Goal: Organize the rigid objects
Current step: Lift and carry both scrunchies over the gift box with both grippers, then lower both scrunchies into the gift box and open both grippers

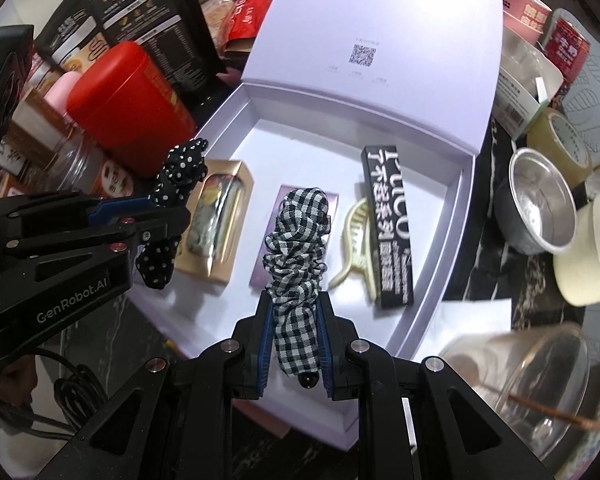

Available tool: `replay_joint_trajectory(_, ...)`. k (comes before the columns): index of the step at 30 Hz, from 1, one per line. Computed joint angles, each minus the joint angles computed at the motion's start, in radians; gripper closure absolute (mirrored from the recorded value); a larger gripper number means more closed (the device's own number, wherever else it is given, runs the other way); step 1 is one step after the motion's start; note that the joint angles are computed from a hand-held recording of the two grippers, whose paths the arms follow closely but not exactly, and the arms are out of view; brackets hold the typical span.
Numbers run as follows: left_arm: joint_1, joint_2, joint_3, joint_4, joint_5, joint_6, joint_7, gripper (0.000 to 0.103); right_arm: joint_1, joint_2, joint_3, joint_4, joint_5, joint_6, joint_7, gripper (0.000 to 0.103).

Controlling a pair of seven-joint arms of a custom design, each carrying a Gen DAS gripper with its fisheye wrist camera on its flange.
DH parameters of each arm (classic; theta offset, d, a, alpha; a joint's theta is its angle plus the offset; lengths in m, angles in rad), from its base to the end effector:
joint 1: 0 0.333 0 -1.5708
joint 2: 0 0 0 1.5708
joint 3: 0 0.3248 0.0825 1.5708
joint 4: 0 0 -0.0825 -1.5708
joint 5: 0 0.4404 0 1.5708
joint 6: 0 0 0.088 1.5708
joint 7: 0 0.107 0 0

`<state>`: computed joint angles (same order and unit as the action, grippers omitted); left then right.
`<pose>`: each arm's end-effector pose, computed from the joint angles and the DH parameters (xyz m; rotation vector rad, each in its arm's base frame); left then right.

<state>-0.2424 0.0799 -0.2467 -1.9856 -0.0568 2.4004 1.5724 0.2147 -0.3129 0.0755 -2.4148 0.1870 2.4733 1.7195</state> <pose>0.5774 -0.3048 0.4431 -1.5847 2.5288 -0.4849 0.4991 0.1493 0.4472 -1.9696 1.9363 -0.1387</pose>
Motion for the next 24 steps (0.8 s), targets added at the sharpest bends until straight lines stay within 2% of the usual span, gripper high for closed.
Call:
replay_joint_trajectory(14,-0.014,0.083,-0.009,0.079,0.093,0.025,-0.057,0.085,-0.027,0.071,-0.004,0.028,-0.065,0.078,0.021,0.083)
replay_joint_trajectory(20,-0.018,0.114,-0.009,0.106,0.125,0.04,-0.084,0.085,-0.033,0.102,-0.006,0.051,-0.091,0.086,0.031,0.081)
replay_joint_trajectory(24,-0.011,0.134,-0.017,0.13,0.103,0.026,-0.074,0.085,-0.037,0.117,-0.01,0.063,-0.101,0.087,0.04,0.081)
